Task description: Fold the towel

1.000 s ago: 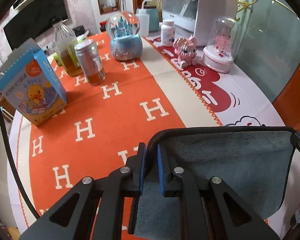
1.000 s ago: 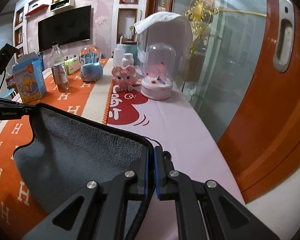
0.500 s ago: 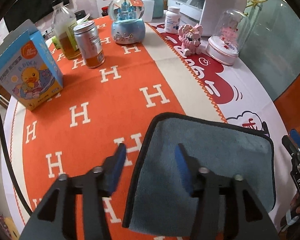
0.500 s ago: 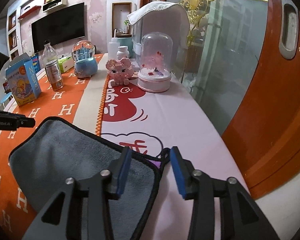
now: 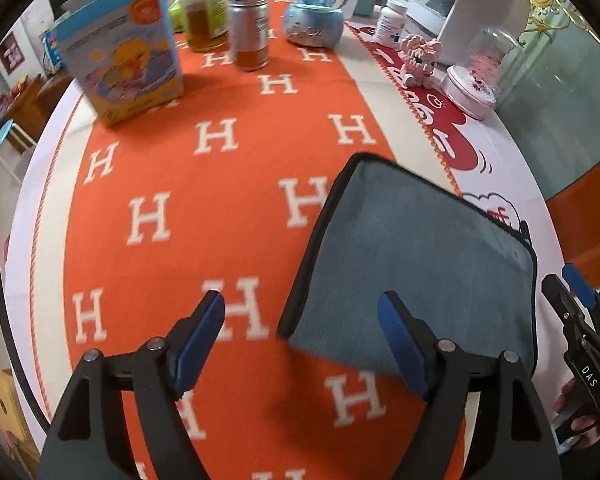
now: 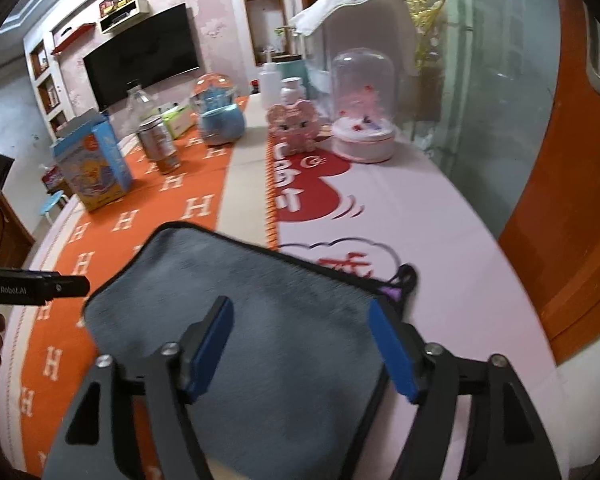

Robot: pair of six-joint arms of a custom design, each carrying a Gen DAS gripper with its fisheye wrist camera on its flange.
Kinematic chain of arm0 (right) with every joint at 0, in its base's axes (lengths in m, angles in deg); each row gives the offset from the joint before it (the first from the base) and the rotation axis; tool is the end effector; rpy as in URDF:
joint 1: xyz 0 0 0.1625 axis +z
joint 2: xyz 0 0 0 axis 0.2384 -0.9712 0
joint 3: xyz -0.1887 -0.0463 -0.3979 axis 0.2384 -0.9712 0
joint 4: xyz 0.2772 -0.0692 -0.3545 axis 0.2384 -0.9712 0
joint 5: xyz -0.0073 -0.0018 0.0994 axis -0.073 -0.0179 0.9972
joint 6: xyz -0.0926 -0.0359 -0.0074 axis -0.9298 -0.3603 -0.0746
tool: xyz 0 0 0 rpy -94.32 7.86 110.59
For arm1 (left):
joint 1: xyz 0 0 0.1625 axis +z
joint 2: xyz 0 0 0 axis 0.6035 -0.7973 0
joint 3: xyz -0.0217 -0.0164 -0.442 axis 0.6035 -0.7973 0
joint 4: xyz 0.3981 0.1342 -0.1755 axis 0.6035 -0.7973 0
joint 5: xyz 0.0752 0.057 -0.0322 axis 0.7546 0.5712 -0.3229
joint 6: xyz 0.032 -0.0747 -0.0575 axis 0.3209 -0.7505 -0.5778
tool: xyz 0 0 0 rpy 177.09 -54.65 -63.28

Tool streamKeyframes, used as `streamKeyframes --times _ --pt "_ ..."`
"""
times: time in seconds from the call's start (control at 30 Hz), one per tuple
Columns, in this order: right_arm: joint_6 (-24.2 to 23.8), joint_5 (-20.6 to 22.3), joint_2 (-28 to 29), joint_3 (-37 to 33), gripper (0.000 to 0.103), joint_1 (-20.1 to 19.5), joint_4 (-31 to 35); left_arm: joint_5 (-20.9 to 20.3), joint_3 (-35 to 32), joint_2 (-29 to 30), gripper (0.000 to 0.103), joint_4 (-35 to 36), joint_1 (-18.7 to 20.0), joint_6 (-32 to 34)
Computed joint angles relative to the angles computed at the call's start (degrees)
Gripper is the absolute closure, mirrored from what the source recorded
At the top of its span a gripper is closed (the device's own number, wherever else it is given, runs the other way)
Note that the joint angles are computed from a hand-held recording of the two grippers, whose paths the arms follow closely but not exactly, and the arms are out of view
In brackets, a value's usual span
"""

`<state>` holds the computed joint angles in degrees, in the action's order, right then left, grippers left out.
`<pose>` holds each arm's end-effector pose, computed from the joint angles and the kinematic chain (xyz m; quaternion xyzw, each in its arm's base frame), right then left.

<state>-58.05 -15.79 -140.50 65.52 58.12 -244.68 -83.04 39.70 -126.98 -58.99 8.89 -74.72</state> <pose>-0.0487 -0.5314 0.2588 0.2314 -0.8911 0.2789 0.2731 -0.2507 -0.5520 -0.0504 -0.0269 0.9184 -0.2037 0.3382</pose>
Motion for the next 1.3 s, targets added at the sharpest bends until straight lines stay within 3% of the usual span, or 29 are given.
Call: streamKeyframes --times 0.17,0.33,0.43,0.63,0.8,1.07,1.3 --pt "-0.2 0.8 -2.7 4.0 0.016 0.3 -0.1 -1.1 6.2 -4.1 0.012 -1.1 -2.0 -3.6" --pt "-0.2 1.1 -5.8 8.4 0.008 0.5 -0.3 -2.2 12.4 -8.0 0.007 -1.3 -5.1 -7.7" --pt "-0.4 0.3 -7.7 11.6 0.005 0.9 -1.0 -2.8 16.7 -10.8 0.001 -1.4 -7.9 -11.3" --pt "-0.9 -0.5 -13.6 19.6 0.0 1.3 -1.7 -4.3 25.3 -17.7 0.001 2.3 -15.0 -20.9" --pt "-0.6 -0.3 -18.9 25.7 0.0 1.3 -1.3 -6.1 31.3 -24.8 0.001 10.0 -22.4 -31.6" --pt "1.3 -1.9 -26.9 33.3 0.0 3.2 -0.2 -9.8 35.5 -33.6 0.001 24.2 -32.8 -45.9" --pt "3.3 -4.5 -37.1 36.1 0.0 5.5 9.1 -13.5 36.5 -36.8 0.001 30.6 -40.2 -53.0"
